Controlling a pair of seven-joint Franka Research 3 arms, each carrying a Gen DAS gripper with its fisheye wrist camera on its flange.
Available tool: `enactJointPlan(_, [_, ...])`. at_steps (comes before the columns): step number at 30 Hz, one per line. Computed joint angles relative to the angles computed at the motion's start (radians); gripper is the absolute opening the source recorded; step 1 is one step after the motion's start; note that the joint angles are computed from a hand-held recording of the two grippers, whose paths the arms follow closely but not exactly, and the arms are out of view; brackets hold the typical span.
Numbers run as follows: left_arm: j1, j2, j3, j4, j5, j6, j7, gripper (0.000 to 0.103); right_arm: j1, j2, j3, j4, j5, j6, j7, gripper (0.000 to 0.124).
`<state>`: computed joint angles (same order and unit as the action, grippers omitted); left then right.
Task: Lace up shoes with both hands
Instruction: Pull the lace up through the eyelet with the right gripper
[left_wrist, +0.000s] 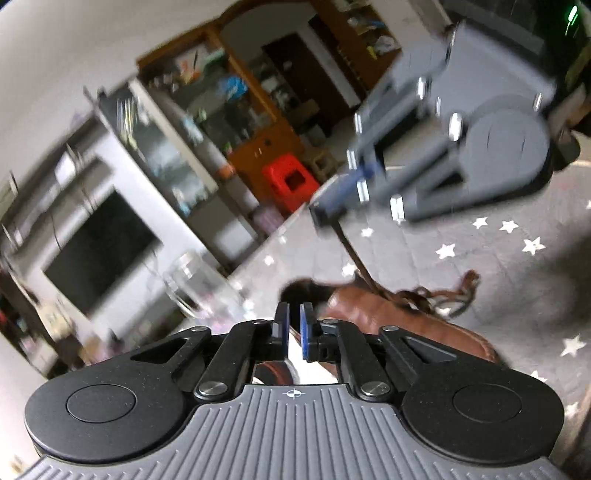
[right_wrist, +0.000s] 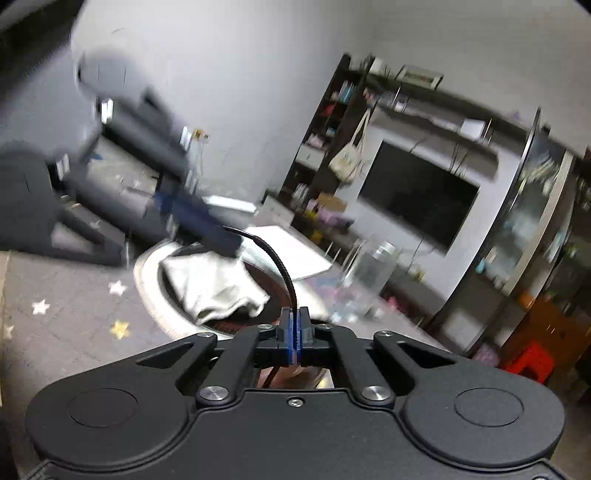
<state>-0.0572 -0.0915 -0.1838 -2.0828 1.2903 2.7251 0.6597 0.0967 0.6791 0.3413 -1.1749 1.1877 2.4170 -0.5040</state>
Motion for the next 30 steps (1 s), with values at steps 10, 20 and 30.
enactJointPlan(10, [-0.009, 0.11, 0.037, 0.084, -0.304, 0.001, 0.044, 0.031, -0.029, -0.02, 0.027, 0.037, 0.122, 0.019, -0.142, 0.001])
enactJointPlan(20, [-0.016, 0.109, 0.048, 0.065, -0.353, -0.046, 0.036, 0.025, -0.015, 0.025, 0.022, 0.088, 0.095, 0.022, -0.111, 0.002])
enactJointPlan(30, [0.008, 0.034, 0.039, -0.008, -0.421, 0.0, 0.058, 0.026, 0.002, 0.037, 0.012, 0.069, 0.023, 0.039, -0.126, 0.002])
